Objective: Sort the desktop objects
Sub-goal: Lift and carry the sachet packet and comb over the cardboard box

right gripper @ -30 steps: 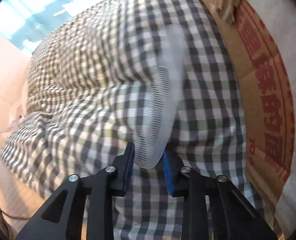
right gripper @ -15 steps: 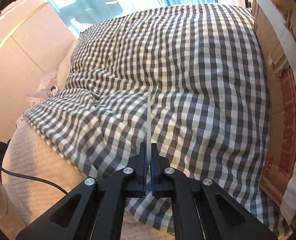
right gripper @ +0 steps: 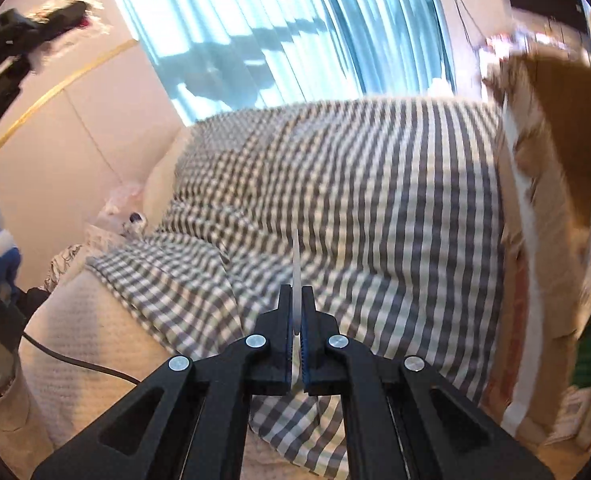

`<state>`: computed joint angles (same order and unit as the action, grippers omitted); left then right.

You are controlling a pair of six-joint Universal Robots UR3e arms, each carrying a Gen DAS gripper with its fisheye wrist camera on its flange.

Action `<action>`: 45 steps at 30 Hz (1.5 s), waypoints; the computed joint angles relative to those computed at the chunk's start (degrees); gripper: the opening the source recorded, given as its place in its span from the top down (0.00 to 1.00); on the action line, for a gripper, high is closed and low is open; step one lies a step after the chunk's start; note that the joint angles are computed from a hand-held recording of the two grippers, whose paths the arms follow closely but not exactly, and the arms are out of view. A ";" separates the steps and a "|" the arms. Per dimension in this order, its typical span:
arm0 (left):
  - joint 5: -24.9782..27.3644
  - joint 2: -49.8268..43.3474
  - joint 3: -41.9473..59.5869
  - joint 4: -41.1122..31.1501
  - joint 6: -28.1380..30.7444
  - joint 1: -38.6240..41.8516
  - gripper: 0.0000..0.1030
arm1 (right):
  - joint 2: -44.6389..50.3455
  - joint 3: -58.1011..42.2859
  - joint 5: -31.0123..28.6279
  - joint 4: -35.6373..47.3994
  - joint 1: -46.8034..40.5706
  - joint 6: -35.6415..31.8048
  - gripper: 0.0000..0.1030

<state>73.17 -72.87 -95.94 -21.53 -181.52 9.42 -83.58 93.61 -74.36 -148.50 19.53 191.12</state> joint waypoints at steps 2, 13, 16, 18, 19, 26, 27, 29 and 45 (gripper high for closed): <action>2.43 -0.58 0.93 0.40 0.44 -2.14 0.97 | -2.20 0.79 -0.26 -1.24 -0.25 -0.42 0.98; 9.37 -4.94 9.25 1.18 1.57 -13.09 0.97 | -12.30 3.36 -14.02 -12.85 2.14 -0.77 0.98; 10.59 -7.35 13.25 0.04 1.37 -16.47 0.97 | -15.29 4.01 -16.46 -14.39 1.59 -1.42 0.98; 11.84 -9.21 15.85 -0.56 1.23 -19.11 0.97 | -16.80 3.69 -18.24 -14.06 1.26 -1.37 0.98; 12.71 -10.34 17.32 -0.91 1.19 -20.66 0.97 | -17.87 3.90 -18.68 -14.20 0.83 -0.87 0.98; 15.57 -18.04 25.78 -4.84 1.00 -30.48 0.97 | -27.47 5.71 -16.69 -9.91 -6.48 -1.79 0.98; 15.85 -19.37 26.96 -5.38 0.93 -31.79 0.97 | -28.96 5.67 -15.79 -8.11 -8.35 -2.07 0.98; 17.11 -22.02 28.96 -5.63 1.22 -34.58 0.97 | -31.83 5.34 -12.83 -4.08 -12.83 -2.59 0.98; 18.72 -43.72 44.63 -15.82 0.49 -46.43 0.97 | -39.86 17.83 8.06 9.56 -40.23 -13.38 0.98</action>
<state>91.89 -116.59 -51.31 -37.36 -181.03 -37.01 -123.44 111.44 -66.29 -138.94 -20.69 177.74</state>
